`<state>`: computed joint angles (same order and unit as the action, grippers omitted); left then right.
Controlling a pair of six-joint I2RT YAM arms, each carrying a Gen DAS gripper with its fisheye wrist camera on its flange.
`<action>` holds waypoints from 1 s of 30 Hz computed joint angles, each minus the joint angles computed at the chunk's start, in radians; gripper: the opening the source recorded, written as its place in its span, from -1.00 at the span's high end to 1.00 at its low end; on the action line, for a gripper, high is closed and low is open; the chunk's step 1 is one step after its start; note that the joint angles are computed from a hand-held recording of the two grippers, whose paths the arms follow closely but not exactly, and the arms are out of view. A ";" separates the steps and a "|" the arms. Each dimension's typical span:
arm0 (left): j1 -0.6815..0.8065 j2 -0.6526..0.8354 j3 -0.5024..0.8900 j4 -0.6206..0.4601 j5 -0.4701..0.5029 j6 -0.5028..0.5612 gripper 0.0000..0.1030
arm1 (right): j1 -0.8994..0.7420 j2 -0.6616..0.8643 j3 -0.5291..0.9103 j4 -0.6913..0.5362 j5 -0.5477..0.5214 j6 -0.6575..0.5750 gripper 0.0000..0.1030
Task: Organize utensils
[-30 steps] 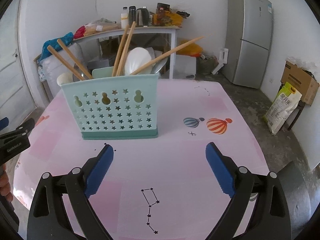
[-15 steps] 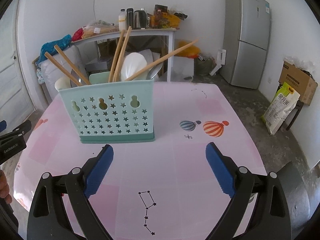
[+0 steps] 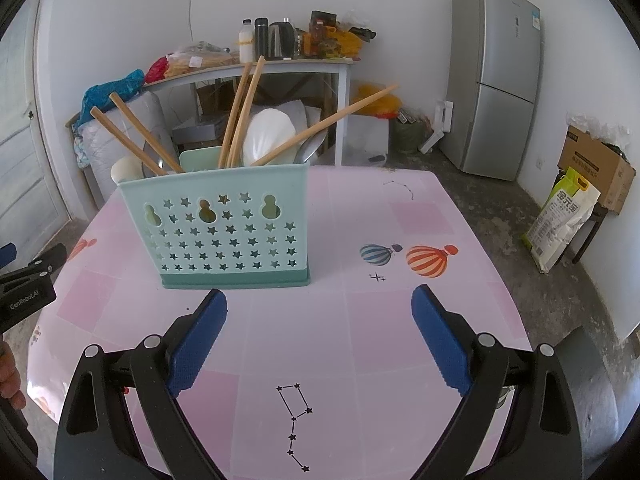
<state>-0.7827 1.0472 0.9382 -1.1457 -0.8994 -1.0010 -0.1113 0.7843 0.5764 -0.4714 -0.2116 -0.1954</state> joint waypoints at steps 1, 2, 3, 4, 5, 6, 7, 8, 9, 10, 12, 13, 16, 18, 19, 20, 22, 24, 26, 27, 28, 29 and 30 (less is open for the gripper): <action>-0.002 0.001 0.001 -0.002 0.000 -0.004 -0.83 | 0.000 -0.001 0.000 0.001 0.001 0.000 -0.77; -0.002 0.003 0.002 -0.001 0.001 -0.005 -0.83 | 0.000 0.001 0.001 0.003 0.001 0.000 -0.77; 0.000 0.003 0.001 0.001 0.001 -0.002 -0.83 | 0.000 0.002 0.001 0.002 0.000 -0.001 -0.77; -0.002 0.002 0.002 -0.003 0.000 -0.005 -0.83 | 0.000 0.003 0.001 0.002 0.001 0.000 -0.77; -0.004 0.005 0.003 -0.004 0.000 -0.009 -0.83 | 0.001 0.002 0.001 0.002 0.001 0.001 -0.77; -0.004 0.003 0.002 -0.004 0.001 -0.008 -0.83 | 0.001 0.002 0.001 0.002 0.001 0.001 -0.77; -0.001 0.001 0.002 -0.002 0.001 -0.003 -0.83 | 0.000 0.003 0.002 0.002 0.001 -0.001 -0.77; -0.001 0.000 0.002 -0.002 0.001 -0.002 -0.83 | 0.000 0.002 0.002 0.002 0.000 -0.001 -0.77; 0.000 0.000 0.002 -0.001 0.002 -0.002 -0.83 | -0.001 0.002 0.001 0.002 0.000 -0.002 -0.77; 0.002 -0.004 0.000 0.000 0.004 0.001 -0.83 | -0.001 0.002 0.001 0.002 0.000 -0.002 -0.77; 0.004 -0.004 -0.002 0.003 0.005 0.003 -0.83 | 0.000 0.003 0.002 0.002 -0.001 0.000 -0.77; 0.004 -0.005 -0.002 0.004 0.005 0.005 -0.83 | -0.001 0.002 0.002 0.001 0.000 -0.001 -0.77; 0.004 -0.004 -0.002 0.004 0.005 0.004 -0.83 | -0.002 0.003 0.002 0.001 -0.002 -0.002 -0.77; 0.007 -0.007 -0.003 0.006 0.007 0.008 -0.83 | 0.000 0.003 0.003 0.001 0.001 -0.001 -0.77; 0.006 -0.006 -0.003 0.005 0.006 0.007 -0.83 | 0.000 0.003 0.003 0.001 0.000 -0.001 -0.77; 0.005 -0.005 -0.003 0.005 0.005 0.005 -0.83 | -0.001 0.002 0.002 0.002 -0.001 -0.001 -0.77; 0.008 -0.007 -0.003 0.006 0.006 0.010 -0.83 | 0.000 0.002 0.002 0.002 -0.001 -0.001 -0.77; 0.010 -0.010 -0.004 0.008 0.008 0.014 -0.83 | 0.001 0.002 0.001 0.003 0.001 -0.001 -0.77; 0.008 -0.009 -0.004 0.008 0.007 0.012 -0.83 | 0.000 0.001 0.001 0.003 0.000 -0.001 -0.77; 0.010 -0.010 -0.004 0.009 0.008 0.016 -0.83 | 0.000 0.001 0.001 0.003 0.000 -0.001 -0.77; 0.010 -0.010 -0.004 0.009 0.008 0.016 -0.83 | 0.000 0.002 0.001 0.003 0.000 0.000 -0.77; 0.010 -0.011 -0.005 0.009 0.008 0.016 -0.83 | 0.000 0.001 0.001 0.003 0.000 -0.001 -0.77; 0.012 -0.012 -0.005 0.010 0.010 0.018 -0.83 | 0.001 0.002 0.001 0.003 0.001 0.001 -0.77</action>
<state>-0.7705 1.0353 0.9335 -1.1360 -0.8898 -0.9825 -0.1098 0.7865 0.5776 -0.4685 -0.2103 -0.1947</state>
